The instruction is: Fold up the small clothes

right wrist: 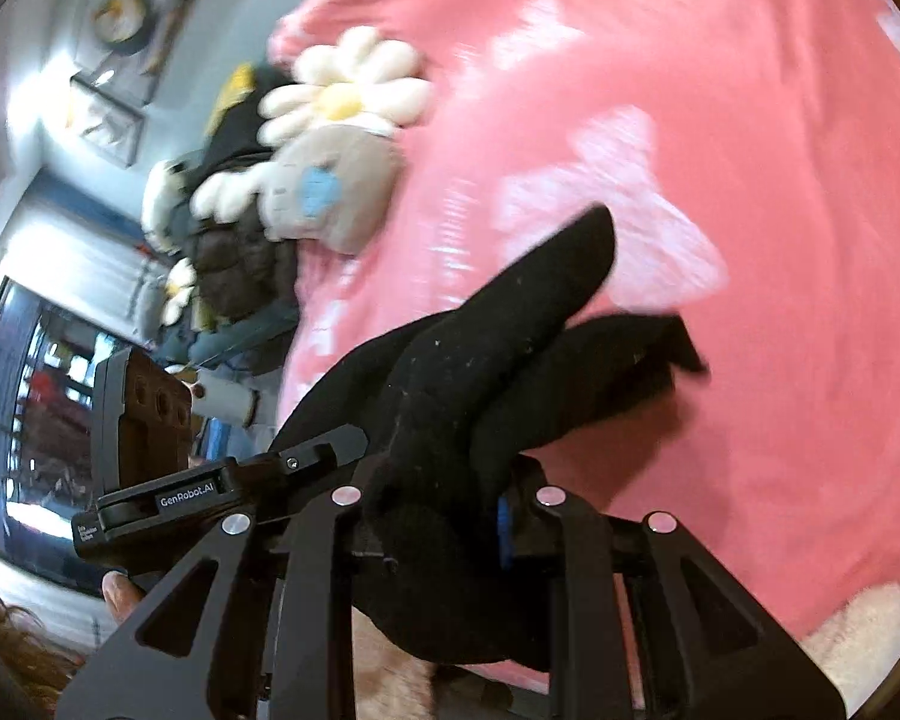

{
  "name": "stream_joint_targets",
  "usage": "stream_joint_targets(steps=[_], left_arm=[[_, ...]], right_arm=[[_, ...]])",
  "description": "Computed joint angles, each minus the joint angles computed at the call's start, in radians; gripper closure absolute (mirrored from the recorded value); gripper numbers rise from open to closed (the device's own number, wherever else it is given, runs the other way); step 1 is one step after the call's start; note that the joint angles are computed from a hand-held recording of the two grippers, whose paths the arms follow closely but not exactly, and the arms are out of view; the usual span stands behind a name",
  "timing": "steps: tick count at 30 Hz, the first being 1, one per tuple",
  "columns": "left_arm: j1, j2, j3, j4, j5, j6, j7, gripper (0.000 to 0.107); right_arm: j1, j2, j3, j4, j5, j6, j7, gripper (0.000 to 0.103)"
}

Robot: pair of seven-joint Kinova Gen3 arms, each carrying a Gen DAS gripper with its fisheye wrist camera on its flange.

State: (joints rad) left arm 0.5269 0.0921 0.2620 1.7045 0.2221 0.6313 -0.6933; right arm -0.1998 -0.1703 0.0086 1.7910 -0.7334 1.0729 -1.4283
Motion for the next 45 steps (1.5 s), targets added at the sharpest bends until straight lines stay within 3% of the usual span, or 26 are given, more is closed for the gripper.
stream_joint_targets(steps=[5,8,11,13,14,15,16,17,18,20,23,25,28,30,32,35,37,40,44,45], left_arm=[[0.104,-0.179,-0.164,-0.013,-0.161,0.105,0.025,0.083],[0.173,-0.275,-0.253,-0.021,-0.283,0.151,0.033,0.083],[0.23,-0.334,-0.311,-0.014,-0.405,0.155,0.038,0.083],[0.269,-0.37,-0.355,0.048,-0.486,0.099,0.043,0.081],[0.264,-0.387,-0.357,0.093,-0.527,0.058,0.058,0.075],[0.241,-0.385,-0.348,0.139,-0.568,0.028,0.088,0.069],[0.2,-0.387,-0.325,0.186,-0.608,0.015,0.129,0.043],[0.154,-0.37,-0.299,0.232,-0.648,0.017,0.169,0.025],[0.107,-0.335,-0.285,0.278,-0.671,0.036,0.21,0.026],[0.015,-0.262,-0.215,0.362,-0.685,0.047,0.291,0.041],[-0.081,-0.238,-0.076,0.46,-0.72,0.027,0.413,0.045],[-0.096,-0.251,0.016,0.486,-0.787,0.021,0.495,0.044],[-0.089,-0.189,0.155,0.431,-0.909,0.105,0.617,0.042],[-0.095,-0.14,0.243,0.398,-0.99,0.153,0.698,0.042],[-0.065,-0.084,0.269,0.371,-1.058,0.17,0.779,0.041],[0.003,-0.068,0.179,0.366,-1.061,0.125,0.817,0.042],[0.049,-0.082,0.101,0.379,-1.015,0.119,0.817,0.042],[0.045,-0.14,0.027,0.432,-0.925,0.068,0.767,0.042],[0.113,-0.167,-0.068,0.444,-0.894,0.124,0.711,0.042],[0.138,-0.173,-0.096,0.446,-0.897,0.137,0.703,0.042]], right_arm=[[-0.214,0.0,-0.024,-0.128,0.06,-0.14,-0.082,0.082],[-0.319,0.024,-0.073,-0.206,0.171,-0.262,-0.147,0.082],[-0.371,0.043,-0.137,-0.226,0.293,-0.384,-0.213,0.082],[-0.453,0.06,-0.116,-0.202,0.374,-0.465,-0.279,0.079],[-0.498,0.086,-0.1,-0.183,0.415,-0.506,-0.315,0.073],[-0.534,0.104,-0.085,-0.157,0.455,-0.541,-0.346,0.057],[-0.551,0.139,-0.085,-0.139,0.496,-0.56,-0.386,0.044],[-0.55,0.181,-0.094,-0.117,0.537,-0.562,-0.426,0.031],[-0.53,0.227,-0.108,-0.084,0.574,-0.549,-0.467,0.032],[-0.462,0.271,-0.179,-0.036,0.601,-0.517,-0.549,0.042],[-0.389,0.244,-0.283,0.037,0.685,-0.517,-0.661,0.043],[-0.424,0.241,-0.269,0.045,0.766,-0.474,-0.692,0.044],[-0.469,0.24,-0.243,0.038,0.862,-0.435,-0.735,0.044],[-0.409,0.242,-0.282,0.045,0.852,-0.428,-0.692,0.044],[-0.316,0.247,-0.362,0.051,0.782,-0.461,-0.633,0.044],[-0.177,0.298,-0.495,0.028,0.66,-0.487,-0.562,0.042],[-0.14,0.36,-0.524,-0.007,0.579,-0.518,-0.5,0.039],[-0.203,0.465,-0.455,-0.102,0.481,-0.502,-0.414,0.037],[-0.377,0.612,-0.286,-0.268,0.498,-0.414,-0.472,0.033],[-0.395,0.635,-0.266,-0.285,0.486,-0.406,-0.478,0.04]])
